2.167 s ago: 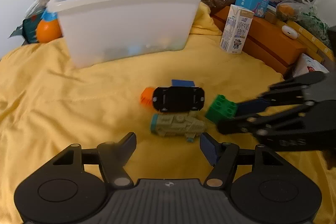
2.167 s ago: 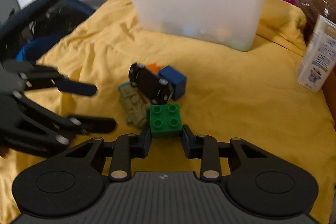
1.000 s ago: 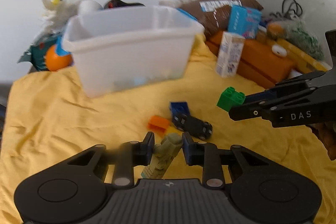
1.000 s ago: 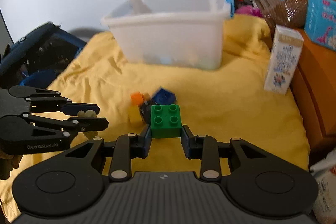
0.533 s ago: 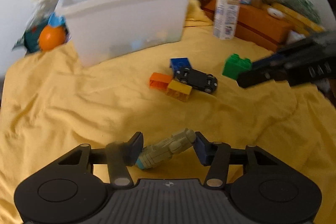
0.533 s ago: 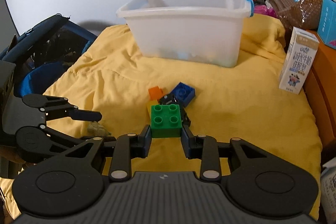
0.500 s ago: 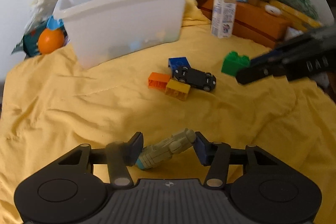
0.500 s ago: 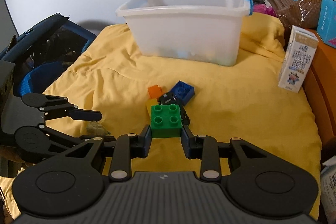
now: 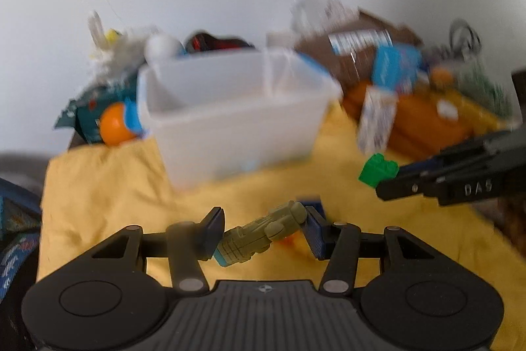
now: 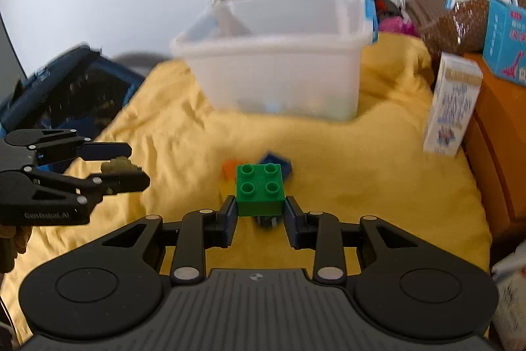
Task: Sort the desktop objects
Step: 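Carry the tank and green block over the bin and open both tools, then grasp the black car with the right tool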
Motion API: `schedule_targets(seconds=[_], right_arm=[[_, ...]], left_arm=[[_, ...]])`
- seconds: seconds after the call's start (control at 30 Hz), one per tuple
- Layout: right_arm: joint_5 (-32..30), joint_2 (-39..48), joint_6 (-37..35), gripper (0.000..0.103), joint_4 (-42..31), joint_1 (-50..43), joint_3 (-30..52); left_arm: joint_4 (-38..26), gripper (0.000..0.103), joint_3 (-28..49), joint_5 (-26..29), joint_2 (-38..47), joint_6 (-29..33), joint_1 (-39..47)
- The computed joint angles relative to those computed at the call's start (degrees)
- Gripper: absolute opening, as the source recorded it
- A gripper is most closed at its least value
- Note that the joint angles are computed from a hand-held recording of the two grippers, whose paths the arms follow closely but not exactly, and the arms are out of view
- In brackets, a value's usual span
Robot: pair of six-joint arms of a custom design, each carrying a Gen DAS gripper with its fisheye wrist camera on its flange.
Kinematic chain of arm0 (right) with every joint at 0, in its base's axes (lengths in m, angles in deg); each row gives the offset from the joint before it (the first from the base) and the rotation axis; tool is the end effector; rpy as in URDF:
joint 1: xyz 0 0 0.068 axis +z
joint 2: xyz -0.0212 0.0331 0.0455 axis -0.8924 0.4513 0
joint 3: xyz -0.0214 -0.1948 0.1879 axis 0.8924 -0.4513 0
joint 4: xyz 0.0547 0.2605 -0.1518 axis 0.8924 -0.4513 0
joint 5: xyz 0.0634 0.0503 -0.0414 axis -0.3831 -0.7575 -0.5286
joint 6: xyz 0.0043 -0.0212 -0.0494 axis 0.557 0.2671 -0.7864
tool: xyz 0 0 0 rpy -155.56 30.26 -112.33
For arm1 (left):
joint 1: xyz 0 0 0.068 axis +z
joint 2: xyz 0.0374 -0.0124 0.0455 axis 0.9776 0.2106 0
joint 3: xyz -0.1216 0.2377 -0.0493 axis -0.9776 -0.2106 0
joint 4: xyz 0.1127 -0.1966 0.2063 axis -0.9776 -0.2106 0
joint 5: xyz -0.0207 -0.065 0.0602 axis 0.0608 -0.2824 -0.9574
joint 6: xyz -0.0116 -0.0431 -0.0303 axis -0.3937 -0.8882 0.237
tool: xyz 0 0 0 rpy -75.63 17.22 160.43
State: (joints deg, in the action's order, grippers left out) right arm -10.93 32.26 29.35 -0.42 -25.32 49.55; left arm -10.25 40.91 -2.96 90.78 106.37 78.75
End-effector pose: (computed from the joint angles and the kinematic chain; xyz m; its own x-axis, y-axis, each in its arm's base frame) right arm 0.2709 0.2017 0.2301 -0.6778 0.0014 -0.7353 -0.2194 0.9541 0.2041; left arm 0.3473 -0.0134 0.2685 -0.4724 0.3421 -0.8123 0.6208 0.7833 -0.0311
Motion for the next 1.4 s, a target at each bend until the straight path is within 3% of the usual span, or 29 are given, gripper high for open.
schedule_targets(seconds=[0.2,0.5,0.57,0.63,0.67,0.7,0.83,1.03,1.13,1.27,1.4], right_arm=[[-1.8,4.7,-7.6,0.034,-1.9,-5.3,12.5],[-6.2,20.3,-12.8,0.034,-13.3,-12.3,37.7],[-6.1,23.6,-12.7,0.035,-15.5,-13.1,42.3],[-3.9,25.6,-12.7,0.046,-16.4,-13.4,44.6],[-2.6,26.4,-12.4,0.069,-16.6,-13.3,45.4],[-2.5,26.7,-12.5,0.075,-16.9,-13.6,45.7],[-3.6,24.0,-12.4,0.07,-14.4,-13.8,41.2],[-5.7,11.8,-11.3,0.062,-5.9,-10.5,22.4],[-5.0,8.4,-10.3,0.062,-4.3,-6.6,12.7],[-4.9,11.6,-8.8,0.053,-3.6,-2.6,7.1],[-2.0,18.2,-10.7,0.049,-2.6,-0.4,9.1]], left_arm=[[-5.2,0.055,19.0,-0.5,10.6,-6.9,-1.8],[-16.5,0.056,50.3,-5.4,30.0,-11.7,-6.7],[-18.7,0.061,56.6,-5.6,34.4,-14.3,-7.2],[-19.1,0.07,59.9,-9.3,36.8,-15.5,-8.0],[-18.1,0.071,59.2,-12.0,36.7,-15.9,-8.3],[-17.9,0.071,58.8,-12.6,36.5,-16.0,-8.2],[-14.9,0.071,49.5,-9.4,31.8,-14.4,-6.1],[-3.3,0.072,19.7,-6.1,15.4,-12.4,-1.6],[-1.2,0.072,8.3,-6.1,9.9,-10.7,0.3],[-2.3,0.072,0.1,-6.3,6.6,-6.4,1.4],[-3.0,0.072,-3.2,-6.1,5.0,-4.6,1.3]])
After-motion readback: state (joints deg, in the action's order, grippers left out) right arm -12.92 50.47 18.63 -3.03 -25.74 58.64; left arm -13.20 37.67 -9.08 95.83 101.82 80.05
